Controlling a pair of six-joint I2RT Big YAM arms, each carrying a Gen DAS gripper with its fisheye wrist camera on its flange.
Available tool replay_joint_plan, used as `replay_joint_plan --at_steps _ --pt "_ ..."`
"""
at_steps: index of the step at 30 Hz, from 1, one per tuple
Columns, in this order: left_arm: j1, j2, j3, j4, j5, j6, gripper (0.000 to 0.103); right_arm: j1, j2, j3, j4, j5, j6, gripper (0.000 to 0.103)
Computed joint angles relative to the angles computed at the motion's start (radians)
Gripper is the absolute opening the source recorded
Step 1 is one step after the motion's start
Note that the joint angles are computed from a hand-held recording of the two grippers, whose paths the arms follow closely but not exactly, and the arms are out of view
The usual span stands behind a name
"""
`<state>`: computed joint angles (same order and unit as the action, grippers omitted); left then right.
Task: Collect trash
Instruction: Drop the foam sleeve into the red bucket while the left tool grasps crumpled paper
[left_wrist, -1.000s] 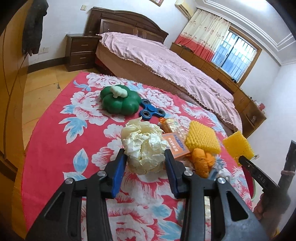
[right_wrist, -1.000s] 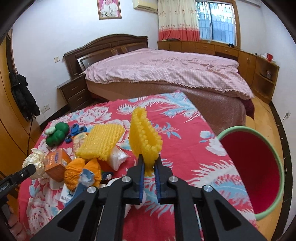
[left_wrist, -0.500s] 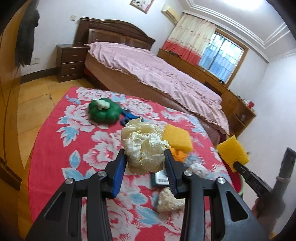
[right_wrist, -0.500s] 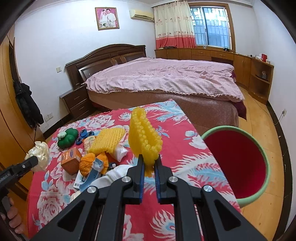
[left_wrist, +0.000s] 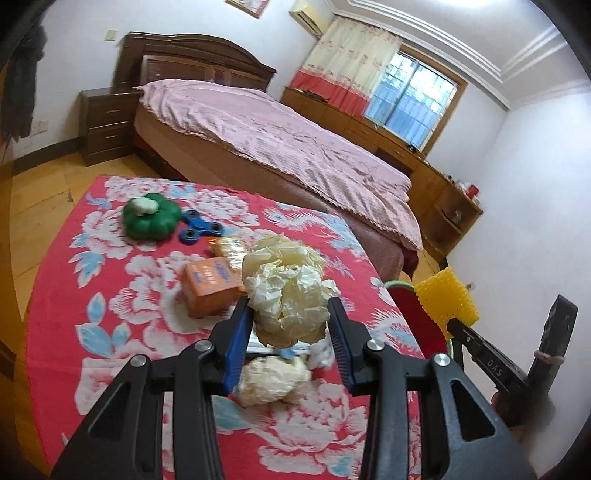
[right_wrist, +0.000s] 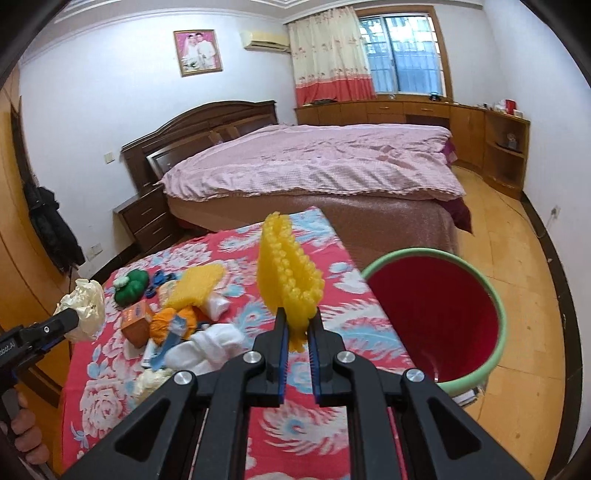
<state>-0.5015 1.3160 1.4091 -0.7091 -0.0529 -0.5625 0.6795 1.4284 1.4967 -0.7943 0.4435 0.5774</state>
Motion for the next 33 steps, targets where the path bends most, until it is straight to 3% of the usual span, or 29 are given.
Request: replay_joint_plan --at_steps 9,22,33 --pt "-0.073 0.148 0.185 -0.074 0.037 0.053 0.042 -0.094 -0.08 -0.087 -0.019 -0.02 0.068 0.011" --pt "-0.171 0.474 0.572 -0.236 0.085 0.13 0.042 -0.253 -0.102 -0.17 0.008 -0.135 0.095 0.012" --pt "-0.211 0.747 0.922 -0.391 0.135 0.194 0.042 -0.326 -0.093 -0.231 0.047 -0.203 0.111 0.014"
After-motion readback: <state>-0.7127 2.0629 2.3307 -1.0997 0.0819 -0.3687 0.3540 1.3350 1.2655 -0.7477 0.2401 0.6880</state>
